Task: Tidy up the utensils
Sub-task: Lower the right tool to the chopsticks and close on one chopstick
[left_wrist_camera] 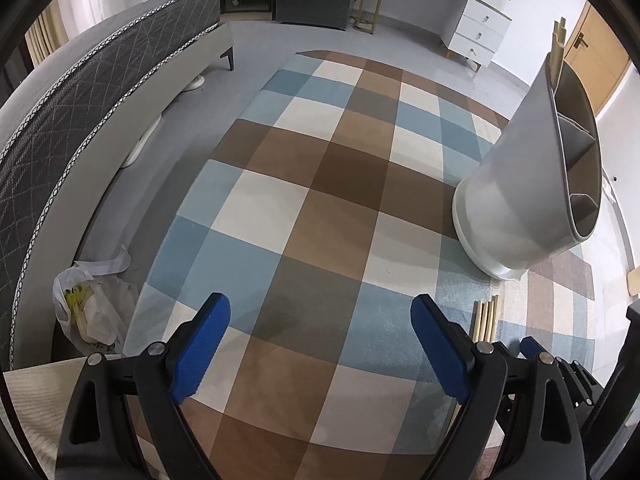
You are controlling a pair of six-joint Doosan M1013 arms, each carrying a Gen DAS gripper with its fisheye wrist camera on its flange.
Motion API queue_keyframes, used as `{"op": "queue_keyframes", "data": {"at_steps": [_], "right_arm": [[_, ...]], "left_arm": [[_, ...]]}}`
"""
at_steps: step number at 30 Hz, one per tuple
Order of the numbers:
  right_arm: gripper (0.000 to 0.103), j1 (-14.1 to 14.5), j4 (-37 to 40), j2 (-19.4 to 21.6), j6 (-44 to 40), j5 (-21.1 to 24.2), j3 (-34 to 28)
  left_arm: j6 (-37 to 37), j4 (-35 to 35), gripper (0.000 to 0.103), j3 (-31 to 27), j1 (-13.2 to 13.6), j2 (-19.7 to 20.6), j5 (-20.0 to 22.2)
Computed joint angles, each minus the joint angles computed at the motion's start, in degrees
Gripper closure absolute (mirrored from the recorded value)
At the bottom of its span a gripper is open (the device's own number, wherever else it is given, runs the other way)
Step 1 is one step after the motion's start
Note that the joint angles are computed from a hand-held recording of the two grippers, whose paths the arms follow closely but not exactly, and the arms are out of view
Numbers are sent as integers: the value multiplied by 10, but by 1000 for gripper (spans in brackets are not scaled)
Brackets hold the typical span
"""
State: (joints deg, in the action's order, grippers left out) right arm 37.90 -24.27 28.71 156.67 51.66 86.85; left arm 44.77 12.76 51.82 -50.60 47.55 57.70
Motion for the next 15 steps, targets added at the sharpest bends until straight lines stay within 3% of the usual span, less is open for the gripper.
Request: {"op": "queue_keyframes", "data": {"at_steps": [5, 8, 15], "right_arm": [[59, 0, 37, 10, -22, 31, -21], [62, 9, 31, 22, -47, 78, -43], [62, 11, 34, 19, -43, 78, -38]], "left_arm": [[0, 2, 14, -1, 0, 0, 0], [3, 1, 14, 0, -1, -2, -4], [14, -16, 14, 11, 2, -11, -20]]}}
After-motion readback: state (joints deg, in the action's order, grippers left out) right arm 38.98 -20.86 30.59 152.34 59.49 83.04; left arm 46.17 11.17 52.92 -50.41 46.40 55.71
